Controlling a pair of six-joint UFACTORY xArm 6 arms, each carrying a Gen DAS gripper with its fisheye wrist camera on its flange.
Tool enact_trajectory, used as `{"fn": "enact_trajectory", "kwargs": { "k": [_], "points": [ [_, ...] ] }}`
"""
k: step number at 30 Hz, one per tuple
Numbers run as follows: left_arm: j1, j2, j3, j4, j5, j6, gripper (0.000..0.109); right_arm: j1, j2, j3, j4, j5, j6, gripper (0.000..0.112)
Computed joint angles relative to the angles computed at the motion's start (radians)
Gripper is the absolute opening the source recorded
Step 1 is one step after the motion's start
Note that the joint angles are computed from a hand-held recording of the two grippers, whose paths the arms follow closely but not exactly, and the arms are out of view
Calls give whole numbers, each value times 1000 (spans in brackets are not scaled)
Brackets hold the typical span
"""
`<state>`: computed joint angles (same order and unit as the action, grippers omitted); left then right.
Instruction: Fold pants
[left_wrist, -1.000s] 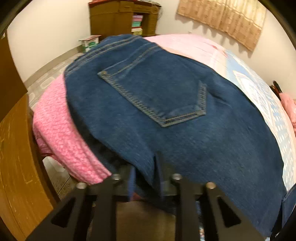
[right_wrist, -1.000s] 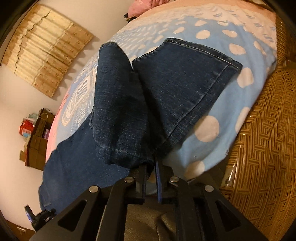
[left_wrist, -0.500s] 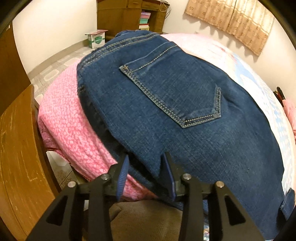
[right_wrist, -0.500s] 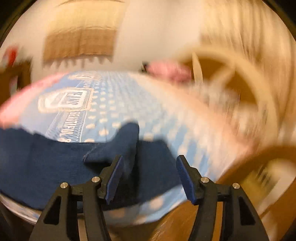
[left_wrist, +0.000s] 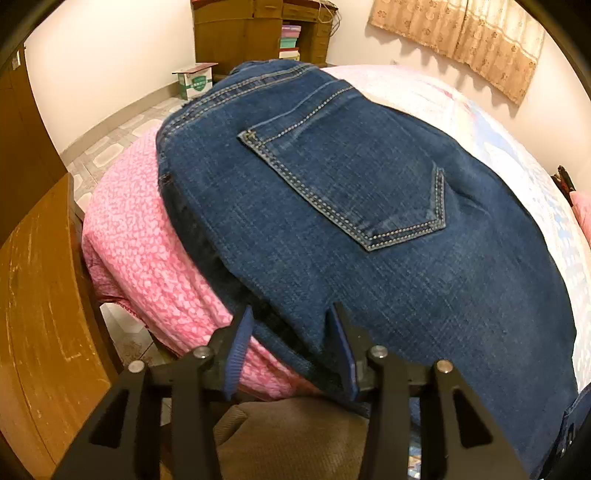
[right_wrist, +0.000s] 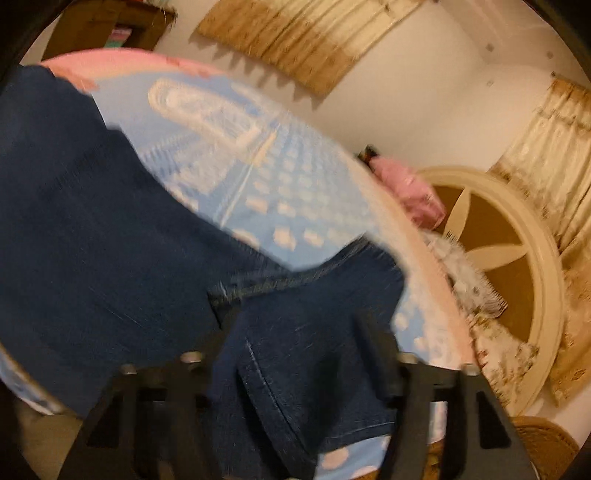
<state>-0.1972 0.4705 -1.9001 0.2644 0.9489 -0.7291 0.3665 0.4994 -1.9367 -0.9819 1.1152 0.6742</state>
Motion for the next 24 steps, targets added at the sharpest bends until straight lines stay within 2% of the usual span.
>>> {"fn": "enact_trajectory", "kwargs": {
  "k": [2,4,7,9,12,13,14,15,16,17,19,20,24],
  "points": [
    [-8,11,-22,5,19,-11,50,-18,-3,18,28,18,-5,19],
    [-8,18,-33,5,31,-11,51,-51,-53,93,74,-20,39,1],
    [-15,35,-61,22,56,-10,51,-126,-189,248,165,-133,222,0],
    [-19,46,-78,28,68,-10,50,-193,-318,397,193,-246,429,0],
    [-18,50,-82,21,69,-12,50,-342,-508,655,278,-479,743,0],
    [-18,51,-84,20,70,-12,51,-401,-560,752,331,-583,837,0],
    [-17,52,-87,19,70,-12,51,-451,-599,839,418,-666,889,1],
    [-17,53,-87,18,70,-11,51,-476,-624,893,467,-707,900,1],
    [-18,52,-87,18,71,-12,51,-495,-653,939,504,-707,916,1],
    [-17,51,-86,17,70,-12,51,-497,-672,952,505,-664,908,1],
    [-18,51,-85,22,71,-15,51,-473,-686,939,430,-599,910,1],
    [-19,52,-87,25,74,-16,51,-450,-670,898,403,-556,870,1],
    [-22,34,-74,38,65,-17,51,-356,-568,699,299,-510,747,1]
  ]
}}
